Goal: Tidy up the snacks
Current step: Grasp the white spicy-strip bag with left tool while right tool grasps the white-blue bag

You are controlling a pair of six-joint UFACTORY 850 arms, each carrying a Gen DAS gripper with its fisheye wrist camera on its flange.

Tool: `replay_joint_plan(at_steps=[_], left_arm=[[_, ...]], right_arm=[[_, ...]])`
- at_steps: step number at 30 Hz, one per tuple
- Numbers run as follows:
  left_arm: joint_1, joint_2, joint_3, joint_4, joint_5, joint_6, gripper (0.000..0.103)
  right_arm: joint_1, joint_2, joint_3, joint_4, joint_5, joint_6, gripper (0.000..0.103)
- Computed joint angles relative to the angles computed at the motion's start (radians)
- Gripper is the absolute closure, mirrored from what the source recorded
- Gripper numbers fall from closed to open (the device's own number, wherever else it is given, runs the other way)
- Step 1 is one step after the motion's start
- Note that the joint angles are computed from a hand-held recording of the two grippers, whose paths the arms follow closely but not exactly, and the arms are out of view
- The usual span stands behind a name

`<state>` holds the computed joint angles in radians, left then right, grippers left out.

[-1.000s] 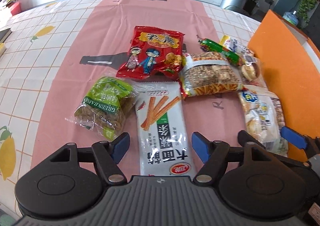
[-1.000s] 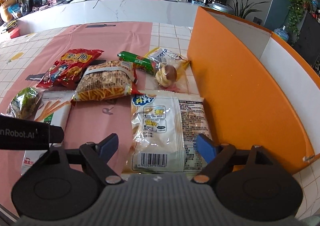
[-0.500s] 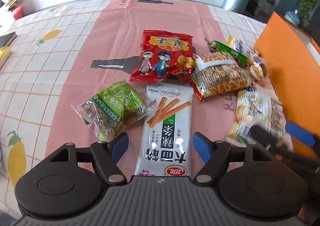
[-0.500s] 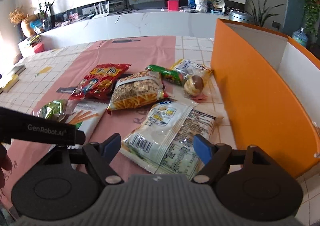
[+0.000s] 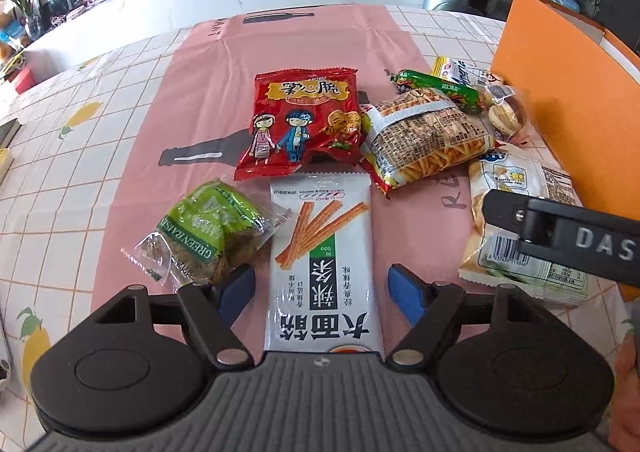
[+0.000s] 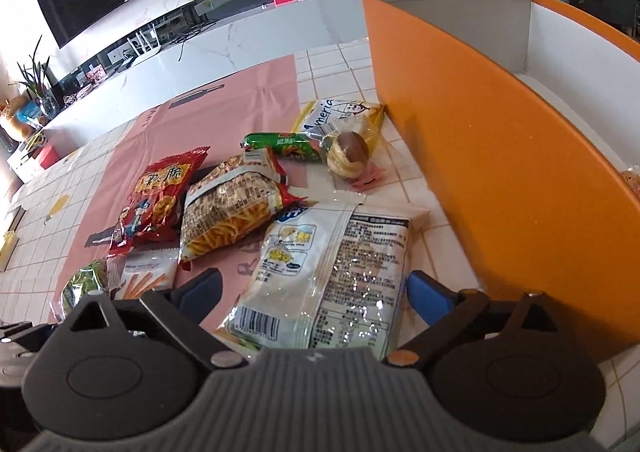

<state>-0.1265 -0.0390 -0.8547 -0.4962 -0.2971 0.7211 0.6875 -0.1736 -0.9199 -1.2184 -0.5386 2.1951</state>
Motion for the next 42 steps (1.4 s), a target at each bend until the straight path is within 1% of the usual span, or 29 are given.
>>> replay_joint_plan(at_steps=[3,5,6,8,11,13,14,15,17,21,24,26,28,30,33,36,41,42], left_arm=[[0.003,-0.004,0.001,-0.042,0.009,0.041,0.015],[0.006,-0.004,0.003,-0.084,0.012,0.078,0.022],[0.007,-0.004,0.003,-0.097,0.012,0.091,0.024],[0.009,-0.002,0.005,-0.133,0.015,0.133,0.035],[0.009,0.000,0.008,-0.165,0.016,0.173,0.042],[0.009,0.001,0.010,-0.170,0.018,0.182,0.044],[0.008,0.001,0.010,-0.170,0.020,0.183,0.045],[0.008,0.002,0.011,-0.167,0.020,0.183,0.045],[0.011,0.001,0.008,-0.166,0.013,0.175,0.047],[0.015,0.005,0.005,-0.139,-0.002,0.137,0.048],[0.023,0.011,0.005,-0.141,-0.027,0.117,0.048],[0.031,0.021,0.006,-0.157,-0.044,0.123,0.048],[0.036,0.037,0.009,-0.175,-0.057,0.137,0.048],[0.038,0.054,0.009,-0.174,-0.073,0.129,0.048],[0.038,0.083,0.016,-0.153,-0.089,0.099,0.048],[0.046,0.123,0.028,-0.196,-0.117,0.134,0.048],[0.046,0.197,0.041,-0.225,-0.129,0.165,0.048],[0.049,0.210,0.042,-0.237,-0.136,0.173,0.048]], right_arm=[[0.000,-0.024,-0.024,0.042,-0.024,-0.059,0.007],[0.002,-0.036,-0.035,0.060,-0.035,-0.091,0.007],[0.002,-0.042,-0.039,0.066,-0.038,-0.104,0.007],[0.001,-0.051,-0.046,0.089,-0.041,-0.141,0.008],[0.004,-0.051,-0.040,0.074,-0.040,-0.135,0.010],[0.005,-0.048,-0.036,0.067,-0.039,-0.135,0.013],[0.008,-0.043,-0.033,0.062,-0.038,-0.133,0.014],[0.010,-0.039,-0.029,0.057,-0.037,-0.132,0.018],[0.015,-0.033,-0.024,0.059,-0.039,-0.149,0.022],[0.027,-0.014,-0.013,0.048,-0.039,-0.163,0.038],[0.038,-0.005,-0.014,0.071,-0.058,-0.212,0.044],[0.041,0.014,-0.004,0.079,-0.048,-0.222,0.048],[0.042,0.037,0.010,0.084,-0.033,-0.223,0.053],[0.046,0.061,0.022,0.094,-0.018,-0.234,0.054],[0.058,0.093,0.039,0.106,-0.020,-0.237,0.057],[0.074,0.138,0.065,0.094,-0.019,-0.214,0.058],[0.108,0.216,0.104,0.067,-0.038,-0.177,0.060],[0.116,0.235,0.112,0.065,-0.046,-0.169,0.062]])
